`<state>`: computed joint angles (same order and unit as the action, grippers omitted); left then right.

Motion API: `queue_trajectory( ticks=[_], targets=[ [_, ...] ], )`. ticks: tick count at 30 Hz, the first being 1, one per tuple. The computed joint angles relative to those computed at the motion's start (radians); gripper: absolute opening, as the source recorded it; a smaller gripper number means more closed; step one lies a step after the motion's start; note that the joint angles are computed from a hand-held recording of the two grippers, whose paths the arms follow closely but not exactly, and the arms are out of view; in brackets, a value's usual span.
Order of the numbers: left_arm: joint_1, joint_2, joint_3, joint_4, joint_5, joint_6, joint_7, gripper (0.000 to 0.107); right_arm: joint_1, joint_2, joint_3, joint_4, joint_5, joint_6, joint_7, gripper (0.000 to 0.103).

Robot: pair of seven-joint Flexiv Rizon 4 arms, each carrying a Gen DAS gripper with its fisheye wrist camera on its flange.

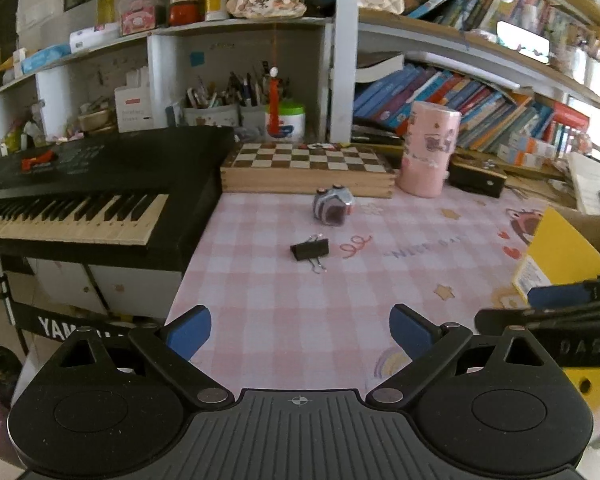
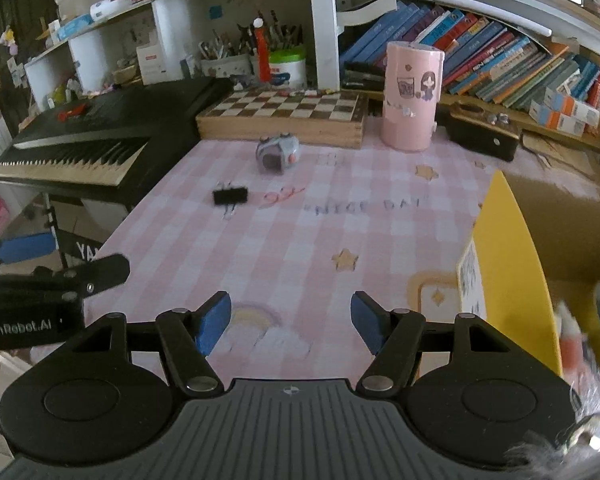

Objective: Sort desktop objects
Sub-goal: 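Withdraw both open tools from the box toward the binder clip and toy truck, then close the left tool on the black binder clip while the right tool closes on the grey toy truck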

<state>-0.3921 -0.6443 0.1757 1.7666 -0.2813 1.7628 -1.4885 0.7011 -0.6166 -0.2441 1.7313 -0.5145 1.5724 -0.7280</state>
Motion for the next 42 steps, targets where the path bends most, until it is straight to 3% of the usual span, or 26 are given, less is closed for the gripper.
queue_trajectory(
  ticks=[2,12,22,27,35,42],
  targets=[
    [-0.044,-0.032,0.056,-0.044,-0.026,-0.033,-0.019,0.098,-0.037,-0.029,0.030,-0.052,0.003,-0.012,-0.024,0.065],
    [-0.075,-0.178,0.147,-0.267,0.003,-0.171,-0.163,0.097,-0.219,-0.199,0.232,-0.355,0.057,-0.139,-0.212,0.067],
    [-0.098,-0.320,0.257,-0.500,0.090,-0.315,-0.321,0.096,-0.280,-0.393,0.366,-0.708,0.162,-0.274,-0.460,0.073],
    [-0.073,-0.369,0.248,-0.598,0.133,-0.359,-0.374,0.092,-0.284,-0.493,0.411,-0.894,0.216,-0.363,-0.585,0.077],
    [-0.033,-0.430,0.223,-0.736,0.211,-0.451,-0.439,0.082,-0.259,-0.601,0.415,-1.115,0.298,-0.498,-0.721,0.078],
    [0.017,-0.490,0.170,-0.869,0.266,-0.530,-0.480,0.055,-0.226,-0.730,0.410,-1.378,0.370,-0.619,-0.818,0.081]
  ],
)
